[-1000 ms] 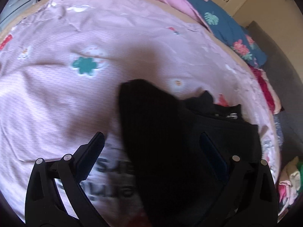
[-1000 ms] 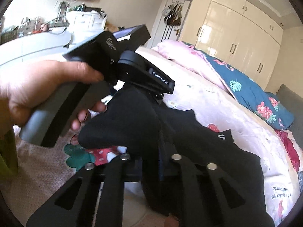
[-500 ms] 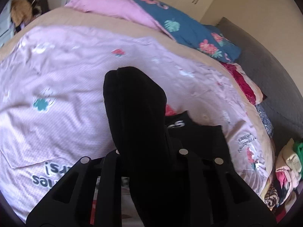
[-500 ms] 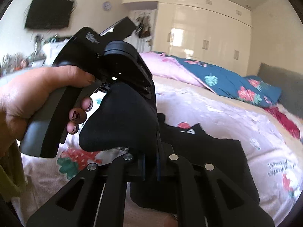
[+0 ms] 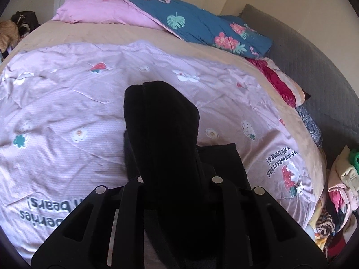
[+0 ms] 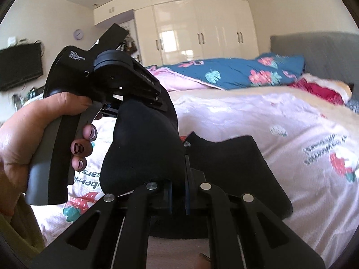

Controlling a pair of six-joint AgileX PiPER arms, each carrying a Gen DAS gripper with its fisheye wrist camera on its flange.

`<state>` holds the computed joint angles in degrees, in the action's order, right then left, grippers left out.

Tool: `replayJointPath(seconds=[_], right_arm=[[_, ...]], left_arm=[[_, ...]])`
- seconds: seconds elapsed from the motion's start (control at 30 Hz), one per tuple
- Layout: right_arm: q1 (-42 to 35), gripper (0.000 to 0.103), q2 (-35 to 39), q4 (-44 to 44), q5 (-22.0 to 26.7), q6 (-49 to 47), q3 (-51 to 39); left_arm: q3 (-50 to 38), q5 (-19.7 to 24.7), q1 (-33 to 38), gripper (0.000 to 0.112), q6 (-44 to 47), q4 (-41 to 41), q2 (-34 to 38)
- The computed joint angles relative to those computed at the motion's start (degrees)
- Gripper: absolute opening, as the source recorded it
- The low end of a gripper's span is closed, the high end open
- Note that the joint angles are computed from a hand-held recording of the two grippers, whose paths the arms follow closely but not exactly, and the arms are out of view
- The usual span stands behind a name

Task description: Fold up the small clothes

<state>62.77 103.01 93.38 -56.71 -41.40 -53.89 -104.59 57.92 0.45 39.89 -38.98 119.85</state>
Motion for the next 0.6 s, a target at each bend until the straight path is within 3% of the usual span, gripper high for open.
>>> replayJointPath(seconds=[0.23,0.47,0.6], right_arm=[[-2.59,0.007,-3.10,-0.59,5.09,10.47,6.09],[-8.49,0.007,-6.48,-4.96,14.46,22.67,13.14],[-10.21,0.007,-7.05,-6.13,16.78,24.52,14.50]], left_arm=[[-0.22,-1.76,-5.33,0.013,-3.74,4.20,1.97],[-2.28,-1.62,-9.29,0.015,-6.75,7.55,5.49],[-3.86,-1.27,-10.61,0.018,-8.17,8.52,7.29]])
